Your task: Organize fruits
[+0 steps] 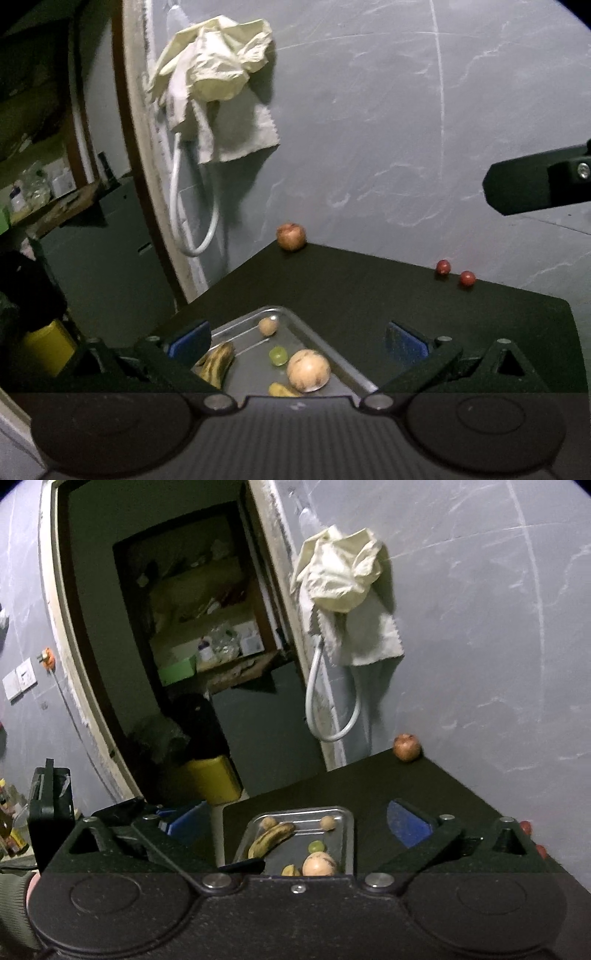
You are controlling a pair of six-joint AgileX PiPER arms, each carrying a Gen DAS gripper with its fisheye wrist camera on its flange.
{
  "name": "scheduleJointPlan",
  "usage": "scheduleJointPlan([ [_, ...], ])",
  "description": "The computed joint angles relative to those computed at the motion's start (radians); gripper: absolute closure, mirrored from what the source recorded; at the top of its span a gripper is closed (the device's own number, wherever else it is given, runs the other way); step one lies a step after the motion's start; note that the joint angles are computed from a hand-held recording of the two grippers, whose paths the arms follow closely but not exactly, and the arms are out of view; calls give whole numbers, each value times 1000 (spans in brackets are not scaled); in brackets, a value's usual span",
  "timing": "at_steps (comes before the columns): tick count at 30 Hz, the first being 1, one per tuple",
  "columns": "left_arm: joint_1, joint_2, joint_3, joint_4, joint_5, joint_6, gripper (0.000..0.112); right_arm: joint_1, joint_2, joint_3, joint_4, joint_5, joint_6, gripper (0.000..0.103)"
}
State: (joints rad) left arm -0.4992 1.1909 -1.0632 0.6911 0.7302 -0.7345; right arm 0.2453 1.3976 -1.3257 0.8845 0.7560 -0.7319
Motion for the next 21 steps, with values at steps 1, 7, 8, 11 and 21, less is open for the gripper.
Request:
scheduleJointPlan([
  [1, -2, 15, -11, -5, -9, 10, 10, -12, -8, 8, 4, 0, -2, 1],
  [7, 17, 124, -77, -85, -90, 114, 10, -92, -38, 64, -1, -20, 23, 1],
  [8, 24, 146, -91, -108, -105, 143, 10, -104, -37, 70, -8, -25, 34, 1],
  [11, 50, 214, -133, -194, -153, 251, 10, -135, -31, 89, -36, -60, 79, 1],
  [21, 141, 534, -403, -587, -237, 725, 10, -138, 52, 135, -466, -347, 541, 1],
])
